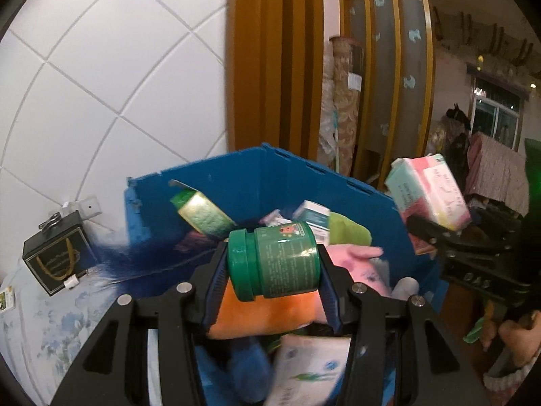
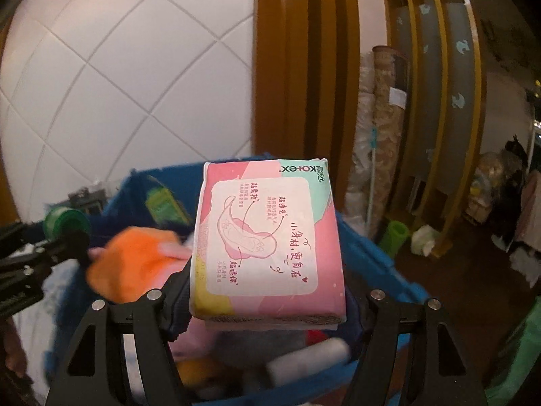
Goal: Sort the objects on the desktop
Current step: 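Carry the green jar and Kotex pack with both tools over the bin, then open both tools to drop the jar and pad pack into the bin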
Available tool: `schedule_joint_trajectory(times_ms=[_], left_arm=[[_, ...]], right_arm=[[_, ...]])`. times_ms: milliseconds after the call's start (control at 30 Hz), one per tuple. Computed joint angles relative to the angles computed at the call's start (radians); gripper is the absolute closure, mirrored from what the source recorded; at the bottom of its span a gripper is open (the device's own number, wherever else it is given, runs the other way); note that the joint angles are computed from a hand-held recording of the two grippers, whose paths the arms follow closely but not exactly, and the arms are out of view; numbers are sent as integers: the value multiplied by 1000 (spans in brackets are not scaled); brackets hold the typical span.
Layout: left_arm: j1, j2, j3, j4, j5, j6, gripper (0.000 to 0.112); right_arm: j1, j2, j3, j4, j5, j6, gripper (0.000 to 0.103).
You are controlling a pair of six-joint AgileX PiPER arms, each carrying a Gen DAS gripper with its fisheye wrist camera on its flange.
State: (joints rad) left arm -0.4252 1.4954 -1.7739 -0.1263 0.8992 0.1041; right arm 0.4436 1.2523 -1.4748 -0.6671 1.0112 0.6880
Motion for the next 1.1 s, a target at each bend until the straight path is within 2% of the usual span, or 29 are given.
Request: schedule_joint_trajectory(times_ms=[167,367,733,833,900,1033,1100], left_arm=[[-143,118,-160,234,78,-198,64],[-180,200,-242,302,130,-255,64],[-204,267,-319,350,180,-294,63],[-215,257,-301,373,170,-309,43],[-220,241,-277,385,150,-319,41],[-221,232,-269,385,148,-325,40],[-221,219,-248,385,142,-330,40]], right_arm=[[-231,6,35,258,-129,-244,33],[-337,33,54,417,-177,-392,33],[-384,120,36,400,-116,-413,33],[-400,114,50,413,-114,-426,32],[-400,104,59,409,-114,-424,29],[-406,89,64,411,-115,-434,11],[-397,72,70,400,-113,-426,9]])
